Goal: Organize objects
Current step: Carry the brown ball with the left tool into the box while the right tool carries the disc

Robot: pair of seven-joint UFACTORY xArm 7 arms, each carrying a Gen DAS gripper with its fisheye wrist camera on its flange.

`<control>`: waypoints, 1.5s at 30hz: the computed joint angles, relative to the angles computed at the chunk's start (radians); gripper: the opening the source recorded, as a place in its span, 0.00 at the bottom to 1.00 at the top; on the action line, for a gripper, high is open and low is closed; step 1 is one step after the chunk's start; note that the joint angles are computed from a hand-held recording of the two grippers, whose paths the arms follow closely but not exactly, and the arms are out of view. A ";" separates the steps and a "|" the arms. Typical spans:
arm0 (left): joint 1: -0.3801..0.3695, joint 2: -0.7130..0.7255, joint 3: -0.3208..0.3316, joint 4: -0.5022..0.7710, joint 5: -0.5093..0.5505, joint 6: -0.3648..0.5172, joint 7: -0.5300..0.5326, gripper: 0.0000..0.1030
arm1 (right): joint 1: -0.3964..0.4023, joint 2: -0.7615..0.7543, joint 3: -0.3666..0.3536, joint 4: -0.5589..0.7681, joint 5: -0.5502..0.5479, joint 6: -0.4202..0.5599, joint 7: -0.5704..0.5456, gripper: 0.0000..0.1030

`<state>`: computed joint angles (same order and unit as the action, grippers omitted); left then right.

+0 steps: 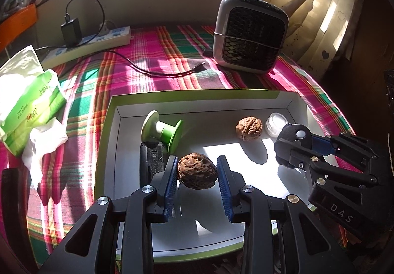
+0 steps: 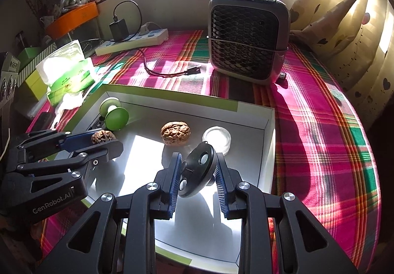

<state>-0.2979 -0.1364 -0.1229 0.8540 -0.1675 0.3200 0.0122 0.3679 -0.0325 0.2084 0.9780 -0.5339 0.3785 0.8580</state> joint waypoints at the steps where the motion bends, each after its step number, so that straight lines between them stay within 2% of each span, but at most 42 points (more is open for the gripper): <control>1: 0.000 0.002 0.000 0.001 0.002 -0.001 -0.002 0.29 | 0.000 0.004 0.000 0.004 -0.003 0.003 0.000 0.27; 15: 0.019 0.018 -0.019 0.010 0.109 -0.016 -0.081 0.29 | 0.010 0.037 -0.018 0.030 -0.060 0.025 0.034 0.27; 25: 0.024 0.024 -0.025 0.016 0.164 -0.016 -0.126 0.29 | 0.014 0.044 -0.023 0.040 -0.139 0.043 0.085 0.27; 35: 0.020 0.029 -0.021 0.020 0.173 -0.017 -0.130 0.29 | 0.017 0.046 -0.027 0.041 -0.190 0.043 0.115 0.27; 45: 0.026 0.029 -0.026 0.022 0.208 -0.014 -0.156 0.29 | 0.014 0.042 -0.026 0.035 -0.192 0.036 0.115 0.27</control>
